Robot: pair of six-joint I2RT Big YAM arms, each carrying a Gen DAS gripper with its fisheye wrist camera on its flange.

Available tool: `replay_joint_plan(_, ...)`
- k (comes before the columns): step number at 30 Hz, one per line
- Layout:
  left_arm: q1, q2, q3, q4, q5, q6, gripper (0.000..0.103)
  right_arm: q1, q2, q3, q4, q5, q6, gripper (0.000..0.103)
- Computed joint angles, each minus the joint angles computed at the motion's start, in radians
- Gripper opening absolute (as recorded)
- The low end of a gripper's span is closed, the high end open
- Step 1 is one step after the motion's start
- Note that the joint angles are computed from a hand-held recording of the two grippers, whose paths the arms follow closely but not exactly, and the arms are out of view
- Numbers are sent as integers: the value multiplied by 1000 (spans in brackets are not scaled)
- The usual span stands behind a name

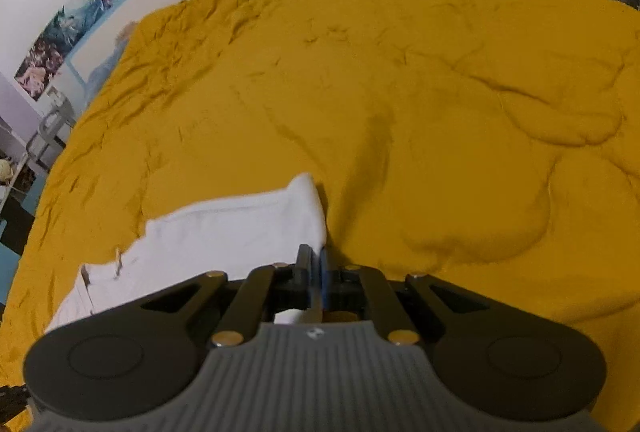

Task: Fold small clothes

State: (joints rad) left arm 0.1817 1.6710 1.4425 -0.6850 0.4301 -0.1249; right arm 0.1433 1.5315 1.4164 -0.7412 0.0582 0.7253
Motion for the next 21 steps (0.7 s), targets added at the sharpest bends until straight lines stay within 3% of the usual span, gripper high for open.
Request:
replay_joint_plan(4,10,-35,-10,-12,-11,4,21,14,-53,-19,-24,38,-71,14)
replay_joint_plan(9,17,-83,-15,-106,-23,124,22,63,-143,-19,-164,47,-181,29)
replay_joint_plan(14,22,-120,-60,-161,-36,210,22,145,-241,-90,-230,63,-274,38)
replay_joint_plan(19,8,-157,-111,-174,-86,256,22,239,-260,-135,-268,208,-420,40)
replay_joint_plan(21,-10,-162,-127,-161,-140,281,22,246,-257,-150,-272,259,-451,26)
